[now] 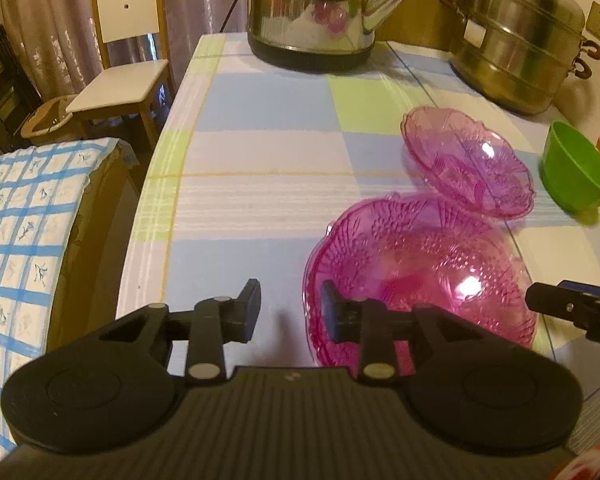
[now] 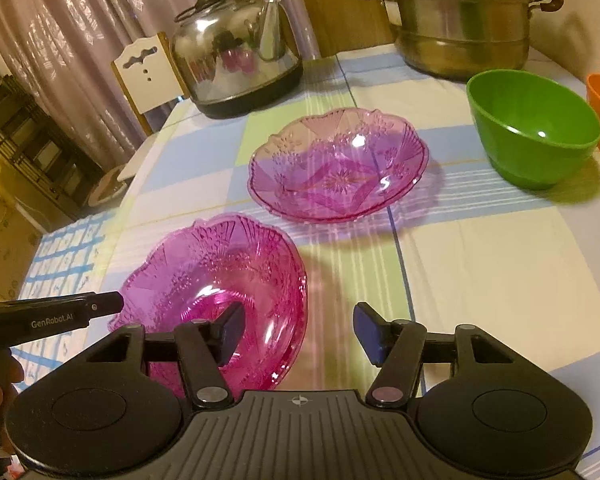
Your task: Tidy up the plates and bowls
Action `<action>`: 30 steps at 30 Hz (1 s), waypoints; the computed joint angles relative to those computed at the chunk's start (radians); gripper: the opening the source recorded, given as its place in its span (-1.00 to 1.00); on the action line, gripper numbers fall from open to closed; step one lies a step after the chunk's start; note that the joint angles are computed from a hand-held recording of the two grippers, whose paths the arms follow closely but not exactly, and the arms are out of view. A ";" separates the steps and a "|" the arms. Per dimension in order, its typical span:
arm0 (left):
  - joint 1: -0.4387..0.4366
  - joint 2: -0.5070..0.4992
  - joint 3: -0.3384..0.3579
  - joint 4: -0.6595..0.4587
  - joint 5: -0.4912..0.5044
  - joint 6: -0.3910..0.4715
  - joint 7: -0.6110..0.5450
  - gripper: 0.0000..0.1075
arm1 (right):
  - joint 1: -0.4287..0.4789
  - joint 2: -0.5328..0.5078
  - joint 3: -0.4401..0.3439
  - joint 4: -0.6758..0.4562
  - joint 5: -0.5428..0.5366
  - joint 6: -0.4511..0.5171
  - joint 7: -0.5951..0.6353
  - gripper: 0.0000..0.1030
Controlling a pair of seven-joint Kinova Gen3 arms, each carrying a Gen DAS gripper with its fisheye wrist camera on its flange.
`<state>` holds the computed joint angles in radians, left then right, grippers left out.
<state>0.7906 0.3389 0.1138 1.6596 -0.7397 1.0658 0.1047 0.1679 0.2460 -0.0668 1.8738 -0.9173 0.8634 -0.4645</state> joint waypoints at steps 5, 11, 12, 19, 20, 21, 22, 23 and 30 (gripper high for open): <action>-0.006 -0.009 0.000 -0.033 -0.016 0.011 -0.035 -0.31 | 0.016 -0.005 0.007 -0.017 -0.020 0.020 0.007 0.16; -0.035 -0.015 -0.005 -0.065 -0.031 -0.032 -0.097 0.26 | 0.037 0.012 0.021 -0.057 -0.031 0.039 -0.016 0.16; -0.041 -0.015 -0.006 -0.070 -0.031 -0.044 -0.111 0.36 | 0.041 0.016 0.022 -0.067 -0.030 0.042 -0.023 0.16; -0.098 0.003 -0.030 -0.114 -0.027 -0.154 -0.216 0.72 | 0.064 0.061 0.009 -0.134 -0.039 0.036 -0.059 0.16; -0.107 0.012 -0.034 -0.129 -0.017 -0.160 -0.243 0.74 | 0.068 0.070 0.006 -0.144 -0.042 0.033 -0.060 0.16; -0.116 0.025 -0.038 -0.149 -0.005 -0.164 -0.272 0.74 | 0.070 0.080 0.003 -0.156 -0.043 0.031 -0.068 0.16; -0.126 0.035 -0.043 -0.162 0.008 -0.173 -0.300 0.74 | 0.071 0.092 -0.001 -0.168 -0.043 0.028 -0.079 0.16; -0.135 0.045 -0.048 -0.175 0.021 -0.185 -0.327 0.74 | 0.072 0.102 -0.006 -0.177 -0.043 0.023 -0.087 0.16; -0.210 0.114 -0.081 -0.256 0.153 -0.261 -0.522 0.74 | 0.067 0.191 -0.047 -0.262 -0.021 -0.019 -0.174 0.16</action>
